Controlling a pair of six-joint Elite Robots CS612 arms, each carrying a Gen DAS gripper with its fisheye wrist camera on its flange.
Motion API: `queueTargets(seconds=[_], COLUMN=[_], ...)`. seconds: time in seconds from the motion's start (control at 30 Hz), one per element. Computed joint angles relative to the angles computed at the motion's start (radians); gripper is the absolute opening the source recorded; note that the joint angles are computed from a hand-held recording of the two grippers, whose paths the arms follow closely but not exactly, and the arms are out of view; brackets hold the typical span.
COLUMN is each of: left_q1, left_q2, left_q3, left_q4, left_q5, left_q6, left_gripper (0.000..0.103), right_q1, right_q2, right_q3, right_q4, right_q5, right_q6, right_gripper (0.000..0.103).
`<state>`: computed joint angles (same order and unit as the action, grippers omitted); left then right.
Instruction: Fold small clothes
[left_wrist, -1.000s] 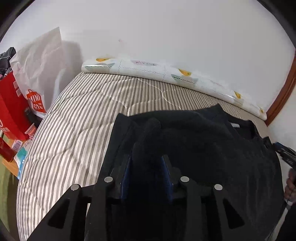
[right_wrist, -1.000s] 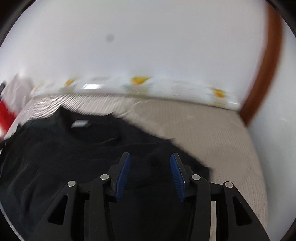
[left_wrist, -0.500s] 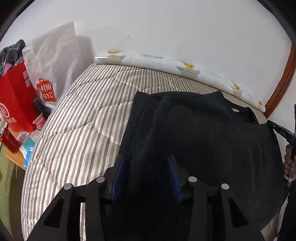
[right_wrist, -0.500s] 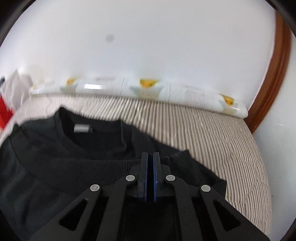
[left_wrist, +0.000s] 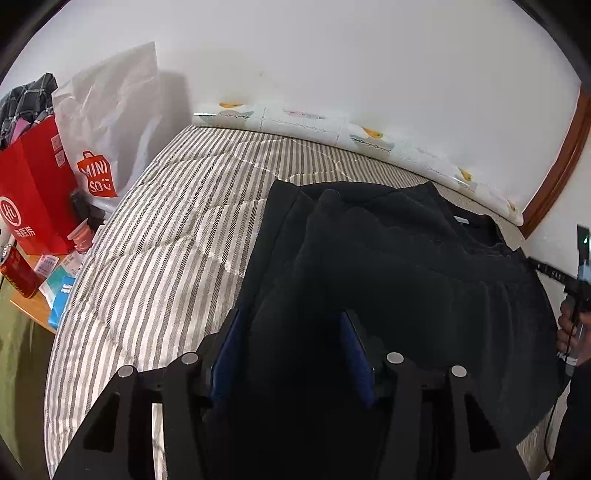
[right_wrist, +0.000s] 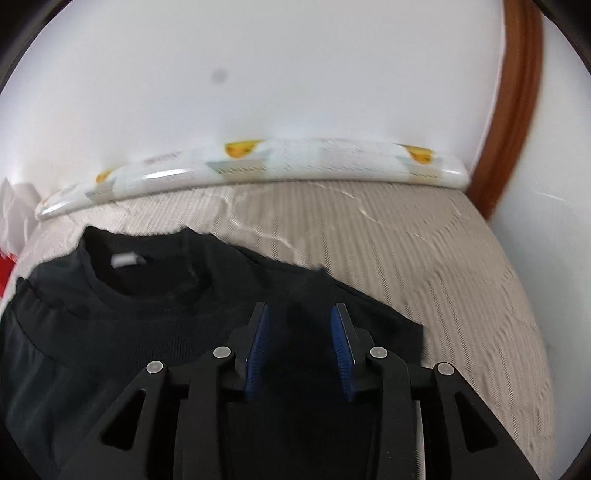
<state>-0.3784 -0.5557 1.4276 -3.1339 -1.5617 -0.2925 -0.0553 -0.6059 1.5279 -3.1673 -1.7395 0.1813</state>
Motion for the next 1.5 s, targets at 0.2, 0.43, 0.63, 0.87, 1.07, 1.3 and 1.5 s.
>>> queueTargets(seconds=[0.2, 0.43, 0.63, 0.87, 1.07, 1.3, 1.5], left_q1=[-0.01, -0.02, -0.022, 0.022, 0.054, 0.083, 0.104], left_q2=[-0.027, -0.062, -0.083, -0.111, -0.123, -0.121, -0.11], left_q3=[0.053, 0.143, 0.224, 0.333, 0.395, 0.419, 0.4], left_q4=[-0.025, -0.095, -0.136, -0.214, -0.279, -0.324, -0.322], left_q5=[0.021, 0.066, 0.105, 0.009, -0.05, -0.111, -0.177], left_q6=[0.004, -0.01, -0.033, -0.088, -0.067, -0.019, 0.043], left_gripper=[0.052, 0.054, 0.055, 0.055, 0.059, 0.065, 0.067], right_q1=[-0.018, 0.026, 0.091, 0.215, 0.329, 0.431, 0.462], right_q2=[-0.006, -0.068, -0.109, -0.084, -0.034, 0.013, 0.037], right_q3=[0.038, 0.12, 0.177, 0.143, 0.037, -0.038, -0.076], right_q4=[0.011, -0.049, -0.086, -0.097, 0.008, 0.055, 0.082], right_q5=[-0.025, -0.081, -0.066, -0.044, -0.008, -0.061, -0.103], right_q6=[0.007, 0.008, 0.002, -0.029, -0.121, -0.231, -0.252], right_gripper=[0.035, 0.038, 0.042, 0.055, 0.055, 0.063, 0.066])
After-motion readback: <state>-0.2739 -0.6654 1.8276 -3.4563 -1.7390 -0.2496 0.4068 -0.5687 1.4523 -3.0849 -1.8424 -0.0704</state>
